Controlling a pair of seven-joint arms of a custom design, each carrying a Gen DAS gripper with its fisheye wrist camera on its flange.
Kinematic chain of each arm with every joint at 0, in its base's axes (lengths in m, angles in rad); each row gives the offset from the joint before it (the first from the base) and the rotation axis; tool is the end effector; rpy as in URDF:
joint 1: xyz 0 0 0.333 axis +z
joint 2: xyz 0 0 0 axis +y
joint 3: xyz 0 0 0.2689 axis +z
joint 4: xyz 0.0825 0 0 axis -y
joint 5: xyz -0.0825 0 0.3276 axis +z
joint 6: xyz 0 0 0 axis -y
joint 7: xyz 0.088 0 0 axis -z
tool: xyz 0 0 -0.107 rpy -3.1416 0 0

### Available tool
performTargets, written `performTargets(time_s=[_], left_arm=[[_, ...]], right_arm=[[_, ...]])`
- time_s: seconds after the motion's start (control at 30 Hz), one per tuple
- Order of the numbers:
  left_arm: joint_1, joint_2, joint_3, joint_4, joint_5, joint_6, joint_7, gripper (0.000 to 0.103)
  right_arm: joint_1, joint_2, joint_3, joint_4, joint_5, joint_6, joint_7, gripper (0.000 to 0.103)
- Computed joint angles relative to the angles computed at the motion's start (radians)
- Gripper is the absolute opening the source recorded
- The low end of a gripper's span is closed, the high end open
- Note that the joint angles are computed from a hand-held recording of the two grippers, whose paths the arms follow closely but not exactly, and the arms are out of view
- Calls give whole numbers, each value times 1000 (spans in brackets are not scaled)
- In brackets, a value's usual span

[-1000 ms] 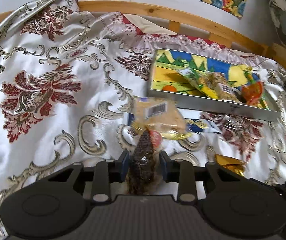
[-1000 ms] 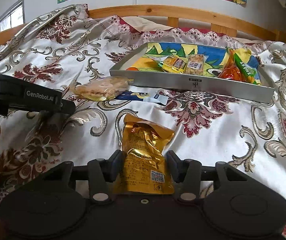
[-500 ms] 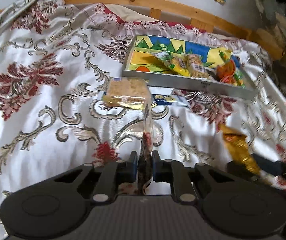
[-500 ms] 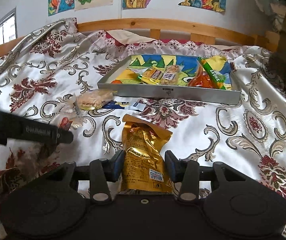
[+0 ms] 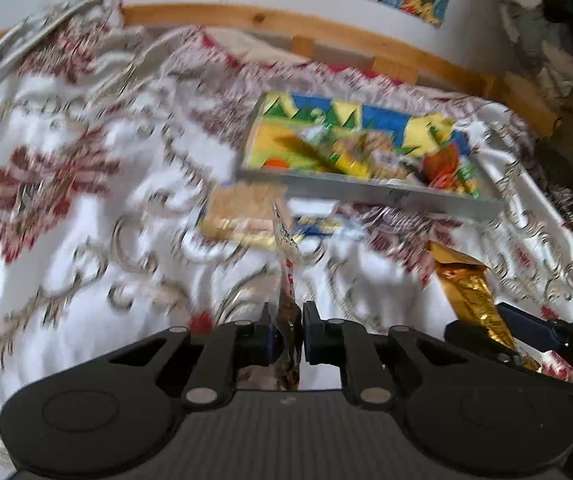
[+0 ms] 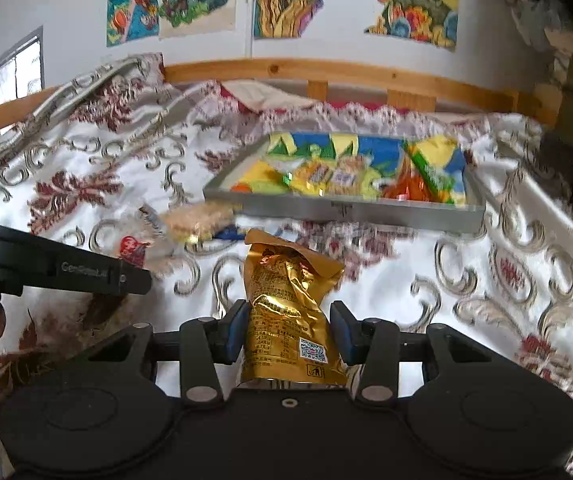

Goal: Organize snacks
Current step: 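Lift the brown snack and gold wrapper and carry both over the tray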

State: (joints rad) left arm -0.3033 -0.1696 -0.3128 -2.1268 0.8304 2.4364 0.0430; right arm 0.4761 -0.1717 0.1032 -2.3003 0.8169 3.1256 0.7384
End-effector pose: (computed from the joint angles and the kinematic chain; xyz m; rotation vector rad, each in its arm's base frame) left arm 0.4047 -0.2930 0.5071 -2.0304 1.3793 -0.7974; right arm 0.4351 0.2121 0.5020 -1.9508 1.0174 -0.5872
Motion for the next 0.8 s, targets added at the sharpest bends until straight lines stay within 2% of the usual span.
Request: performTargets(time_s=[0.1, 0.2, 0.37, 0.43, 0.53, 0.67, 0.8], left_arm=[[6, 47, 7, 95, 20, -16, 71, 14], [17, 101, 27, 204, 24, -11, 144, 14], [20, 240, 58, 448, 67, -36, 242, 14], [9, 303, 76, 550, 81, -48, 288, 14], [-10, 403, 109, 705, 75, -57, 353, 14], [-40, 522, 160, 874, 68, -51, 424, 14], [-73, 662, 208, 1047, 38, -56, 492, 14]], right_arm=[[27, 44, -37, 99, 56, -21, -116, 46], [33, 124, -51, 257, 190, -21, -347, 46], [-48, 289, -3, 559, 365, -69, -582, 46], [-84, 365, 26, 676, 400, -78, -616, 46], [-120, 472, 60, 820, 376, -85, -591, 46], [-175, 605, 140, 978, 401, -37, -670, 46], [-192, 734, 171, 1110, 342, 11, -623, 46]])
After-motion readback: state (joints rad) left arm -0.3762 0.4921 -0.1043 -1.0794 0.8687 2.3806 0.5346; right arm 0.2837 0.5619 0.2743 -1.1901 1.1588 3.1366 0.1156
